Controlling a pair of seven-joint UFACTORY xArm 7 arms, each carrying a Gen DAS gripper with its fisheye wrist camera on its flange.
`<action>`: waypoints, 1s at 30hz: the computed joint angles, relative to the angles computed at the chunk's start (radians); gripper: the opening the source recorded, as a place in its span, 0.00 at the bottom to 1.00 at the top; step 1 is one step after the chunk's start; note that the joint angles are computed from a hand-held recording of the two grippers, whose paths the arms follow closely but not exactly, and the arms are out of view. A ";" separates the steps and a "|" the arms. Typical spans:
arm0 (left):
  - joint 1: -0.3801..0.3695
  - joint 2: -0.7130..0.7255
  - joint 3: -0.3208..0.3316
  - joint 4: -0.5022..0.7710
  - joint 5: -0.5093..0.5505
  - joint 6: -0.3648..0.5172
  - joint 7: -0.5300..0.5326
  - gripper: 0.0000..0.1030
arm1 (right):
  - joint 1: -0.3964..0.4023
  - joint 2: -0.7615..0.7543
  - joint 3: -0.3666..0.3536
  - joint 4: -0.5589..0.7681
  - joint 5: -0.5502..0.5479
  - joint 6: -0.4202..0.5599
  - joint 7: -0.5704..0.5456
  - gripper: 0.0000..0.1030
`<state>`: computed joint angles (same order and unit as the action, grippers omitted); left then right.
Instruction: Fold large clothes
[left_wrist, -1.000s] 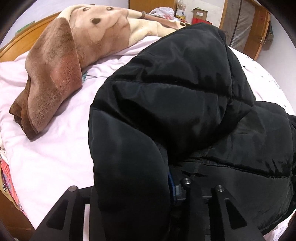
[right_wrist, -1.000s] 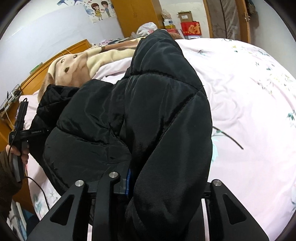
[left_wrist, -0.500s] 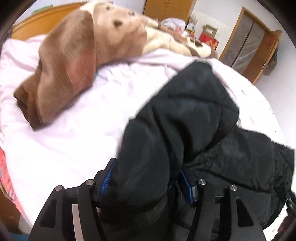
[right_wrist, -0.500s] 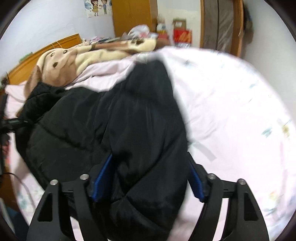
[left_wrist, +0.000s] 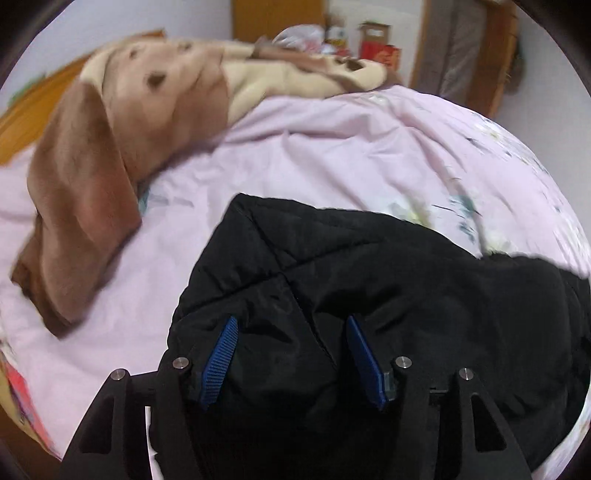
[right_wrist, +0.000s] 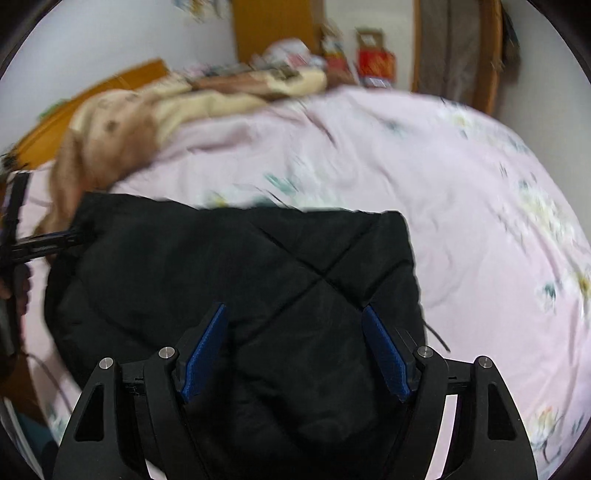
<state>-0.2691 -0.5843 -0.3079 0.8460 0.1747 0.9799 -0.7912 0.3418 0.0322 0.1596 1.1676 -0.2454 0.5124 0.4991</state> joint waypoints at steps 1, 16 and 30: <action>0.002 0.009 0.010 -0.012 -0.025 -0.016 -0.022 0.60 | -0.002 0.023 -0.005 0.020 -0.019 0.042 0.015 0.72; 0.020 0.107 0.017 0.002 0.042 0.026 -0.017 0.61 | -0.042 0.135 -0.027 0.085 0.189 0.151 -0.096 0.72; -0.041 -0.175 -0.066 -0.002 -0.038 0.156 -0.094 0.62 | -0.025 -0.203 0.049 -0.123 -0.056 0.072 0.160 0.72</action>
